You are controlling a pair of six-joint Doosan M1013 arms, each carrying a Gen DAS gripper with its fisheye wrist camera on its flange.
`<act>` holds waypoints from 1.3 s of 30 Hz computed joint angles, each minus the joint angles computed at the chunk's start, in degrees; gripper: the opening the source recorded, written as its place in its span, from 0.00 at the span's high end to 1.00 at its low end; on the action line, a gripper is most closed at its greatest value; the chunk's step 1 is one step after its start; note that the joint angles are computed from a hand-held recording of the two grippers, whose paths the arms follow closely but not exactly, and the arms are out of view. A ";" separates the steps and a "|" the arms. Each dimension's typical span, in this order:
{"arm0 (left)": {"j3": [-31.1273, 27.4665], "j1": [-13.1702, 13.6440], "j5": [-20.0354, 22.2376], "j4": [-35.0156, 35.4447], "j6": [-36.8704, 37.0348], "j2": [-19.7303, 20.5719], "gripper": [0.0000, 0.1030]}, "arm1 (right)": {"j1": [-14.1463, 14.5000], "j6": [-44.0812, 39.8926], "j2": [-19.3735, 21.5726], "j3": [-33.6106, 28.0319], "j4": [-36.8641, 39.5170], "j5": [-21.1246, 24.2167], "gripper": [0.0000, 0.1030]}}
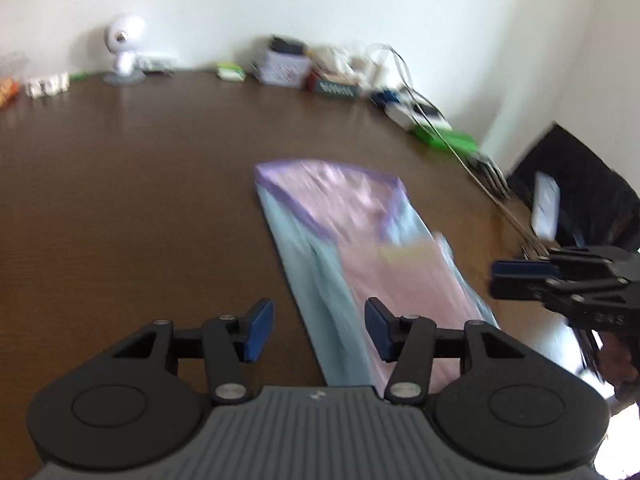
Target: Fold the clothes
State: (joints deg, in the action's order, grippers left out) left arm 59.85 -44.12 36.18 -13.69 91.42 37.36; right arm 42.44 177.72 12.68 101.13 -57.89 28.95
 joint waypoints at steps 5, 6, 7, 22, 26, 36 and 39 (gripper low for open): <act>-21.76 1.00 10.69 6.78 -8.16 12.12 0.49 | -5.97 -10.29 4.16 -7.61 7.81 8.47 0.70; -25.51 0.87 13.18 7.88 -8.42 14.22 0.50 | -7.21 -13.21 5.12 -9.04 10.76 9.39 0.70; -29.26 0.61 15.62 9.58 -8.85 16.34 0.50 | -8.43 -15.47 5.83 -10.00 13.44 9.22 0.72; -22.68 0.96 10.19 3.99 -3.14 13.08 0.98 | -10.02 -15.59 6.95 -9.94 15.75 7.03 0.99; -8.45 0.59 -0.46 0.01 2.48 4.41 0.98 | -6.95 -10.28 2.52 -5.89 7.15 5.59 0.99; 12.41 2.04 -2.31 -15.98 5.64 -6.37 0.97 | 1.00 -15.38 -2.76 0.76 16.45 7.68 0.94; 13.76 2.90 -6.16 -20.73 7.51 -7.77 0.92 | 2.66 -9.44 -3.20 1.25 8.06 6.64 0.87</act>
